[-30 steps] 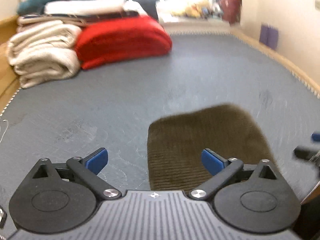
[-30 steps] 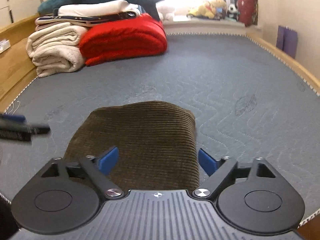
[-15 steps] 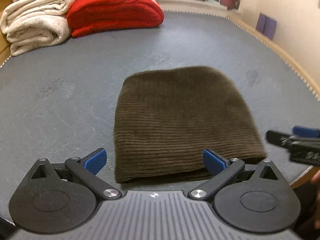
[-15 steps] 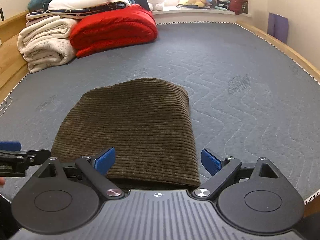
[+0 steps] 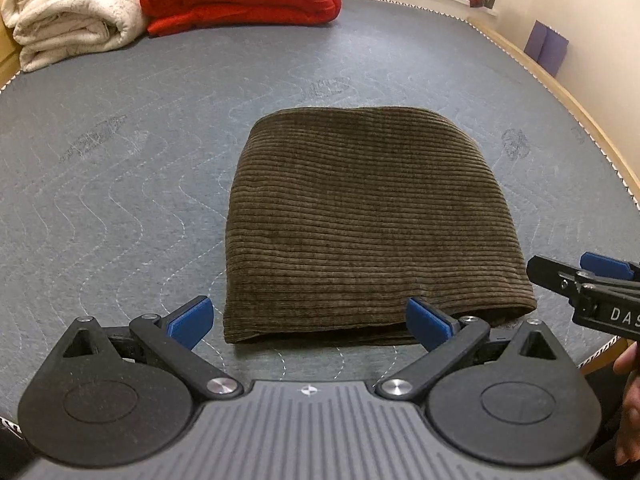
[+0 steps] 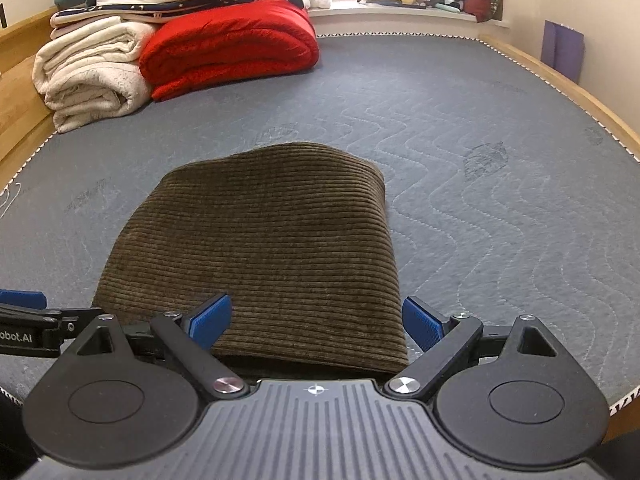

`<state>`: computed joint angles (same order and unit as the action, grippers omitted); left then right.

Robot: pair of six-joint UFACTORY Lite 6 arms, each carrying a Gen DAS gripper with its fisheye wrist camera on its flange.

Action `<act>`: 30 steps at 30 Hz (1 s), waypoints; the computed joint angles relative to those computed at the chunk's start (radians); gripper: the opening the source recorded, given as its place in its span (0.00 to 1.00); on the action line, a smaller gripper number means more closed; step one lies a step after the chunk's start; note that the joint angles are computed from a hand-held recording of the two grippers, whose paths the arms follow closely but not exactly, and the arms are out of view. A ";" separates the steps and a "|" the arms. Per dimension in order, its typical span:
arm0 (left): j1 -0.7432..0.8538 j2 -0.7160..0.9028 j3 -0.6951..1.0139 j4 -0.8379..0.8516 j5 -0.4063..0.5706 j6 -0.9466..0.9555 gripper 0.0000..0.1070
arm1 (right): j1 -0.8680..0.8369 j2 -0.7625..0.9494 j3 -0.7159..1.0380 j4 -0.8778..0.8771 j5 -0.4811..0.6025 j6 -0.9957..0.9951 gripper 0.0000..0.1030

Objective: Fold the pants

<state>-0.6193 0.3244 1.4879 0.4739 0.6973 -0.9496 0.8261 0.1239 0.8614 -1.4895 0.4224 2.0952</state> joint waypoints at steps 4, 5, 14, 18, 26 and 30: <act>-0.002 0.010 0.009 -0.008 -0.001 0.013 0.96 | -0.005 0.006 0.008 -0.002 -0.007 -0.010 0.90; -0.001 0.012 0.009 -0.007 -0.003 0.014 0.96 | -0.004 0.009 0.012 0.000 -0.007 -0.014 0.90; -0.002 0.013 0.010 -0.012 -0.012 0.015 0.96 | -0.005 0.013 0.017 0.018 -0.013 -0.038 0.90; -0.002 0.011 0.008 -0.012 -0.014 0.018 0.96 | -0.005 0.013 0.017 0.018 -0.013 -0.037 0.90; -0.002 0.010 0.007 -0.017 -0.019 0.025 0.96 | -0.007 0.015 0.017 0.013 -0.018 -0.033 0.90; -0.002 0.011 0.007 -0.017 -0.020 0.027 0.96 | -0.010 0.015 0.016 0.009 -0.020 -0.031 0.90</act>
<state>-0.6211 0.3351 1.4950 0.4571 0.6769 -0.9223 0.8163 0.1387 0.8774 -1.4804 0.4025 2.0642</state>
